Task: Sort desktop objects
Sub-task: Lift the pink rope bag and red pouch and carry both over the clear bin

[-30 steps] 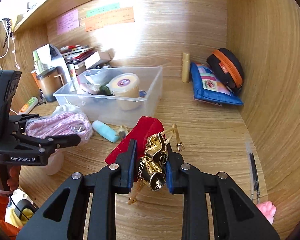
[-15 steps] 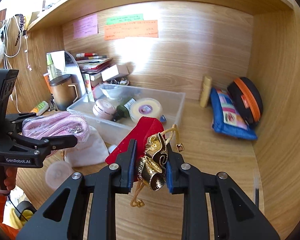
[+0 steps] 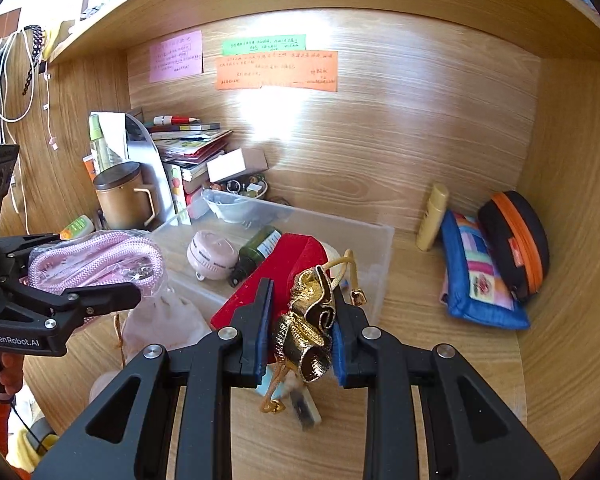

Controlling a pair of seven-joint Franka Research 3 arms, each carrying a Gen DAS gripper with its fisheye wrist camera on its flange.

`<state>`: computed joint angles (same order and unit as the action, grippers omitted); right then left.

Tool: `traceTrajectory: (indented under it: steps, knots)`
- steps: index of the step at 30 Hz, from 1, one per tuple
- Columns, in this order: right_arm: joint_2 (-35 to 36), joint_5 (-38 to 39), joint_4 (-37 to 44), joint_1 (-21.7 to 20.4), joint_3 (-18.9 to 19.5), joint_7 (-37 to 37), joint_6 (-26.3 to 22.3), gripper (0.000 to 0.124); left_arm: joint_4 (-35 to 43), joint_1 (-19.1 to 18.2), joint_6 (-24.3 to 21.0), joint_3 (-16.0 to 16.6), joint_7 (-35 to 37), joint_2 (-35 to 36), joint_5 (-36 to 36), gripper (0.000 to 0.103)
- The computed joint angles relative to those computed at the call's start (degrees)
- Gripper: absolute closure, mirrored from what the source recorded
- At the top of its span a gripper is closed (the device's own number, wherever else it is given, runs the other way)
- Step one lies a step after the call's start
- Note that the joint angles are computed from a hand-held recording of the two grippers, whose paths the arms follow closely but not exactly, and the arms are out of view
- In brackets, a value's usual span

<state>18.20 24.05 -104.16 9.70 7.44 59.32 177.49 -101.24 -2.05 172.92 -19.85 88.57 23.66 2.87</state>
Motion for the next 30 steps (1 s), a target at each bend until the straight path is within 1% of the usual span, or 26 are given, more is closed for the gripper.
traceTrajectory:
  steps: [3,9,11,13,14,16,18,21,24,25,27,29,30]
  knots:
    - [2.2,-0.88,3.46,0.78,-0.8,1.1,-1.9,0.102,1.8,0.38,-0.79,-0.07,0.3,1.14,-0.13,0.036]
    - [6.2,-3.69,9.93,2.57,-2.64,3.23,-5.14,0.102,6.52,-0.53,-2.36,1.52,-0.24,3.88,0.76,0.036]
    - [7.39,-4.28,11.96,2.55,-2.6,3.37,-6.16,0.102,8.25,-0.2,-3.01,1.27,0.16,4.84,0.59,0.042]
    - [8.68,-5.09,14.04,2.83,-2.89,3.69,-7.04,0.102,10.17,-0.03,-3.71,1.16,0.79,6.0,0.59,0.043]
    - [9.32,-5.55,15.03,3.1,-3.21,4.07,-7.57,0.102,11.24,0.03,-4.46,1.1,1.17,6.73,0.55,0.043]
    - [10.73,-6.32,17.12,3.44,-3.61,4.78,-8.99,0.102,13.66,-0.77,-6.67,2.1,1.12,8.39,0.97,0.043]
    - [11.85,-6.94,18.63,3.63,-3.79,5.29,-10.29,0.102,14.78,-0.55,-8.17,2.02,1.62,9.46,0.48,0.043]
    - [12.95,-7.86,19.96,4.05,-4.11,5.88,-11.31,0.102,13.83,1.81,-8.93,-0.38,4.09,9.41,-2.26,0.043]
    - [13.84,-8.52,21.18,4.25,-4.26,6.32,-12.04,0.101,10.01,3.25,-7.18,-1.06,5.97,7.06,-3.92,0.043]
    - [14.05,-8.77,21.5,4.34,-4.36,6.5,-12.28,0.101,8.75,4.29,-6.81,-1.94,7.15,6.31,-4.82,0.043]
    - [14.55,-9.48,22.22,4.73,-4.82,7.06,-12.62,0.101,6.02,7.51,-6.72,-4.98,10.88,4.79,-7.79,0.042]
    - [15.27,-10.08,23.32,4.98,-5.09,7.53,-13.32,0.101,3.79,9.11,-6.87,-6.3,13.71,3.39,-10.11,0.041]
    - [15.62,-10.34,23.87,5.08,-5.17,7.76,-13.63,0.101,2.34,10.02,-6.69,-7.11,15.32,2.57,-11.54,0.038]
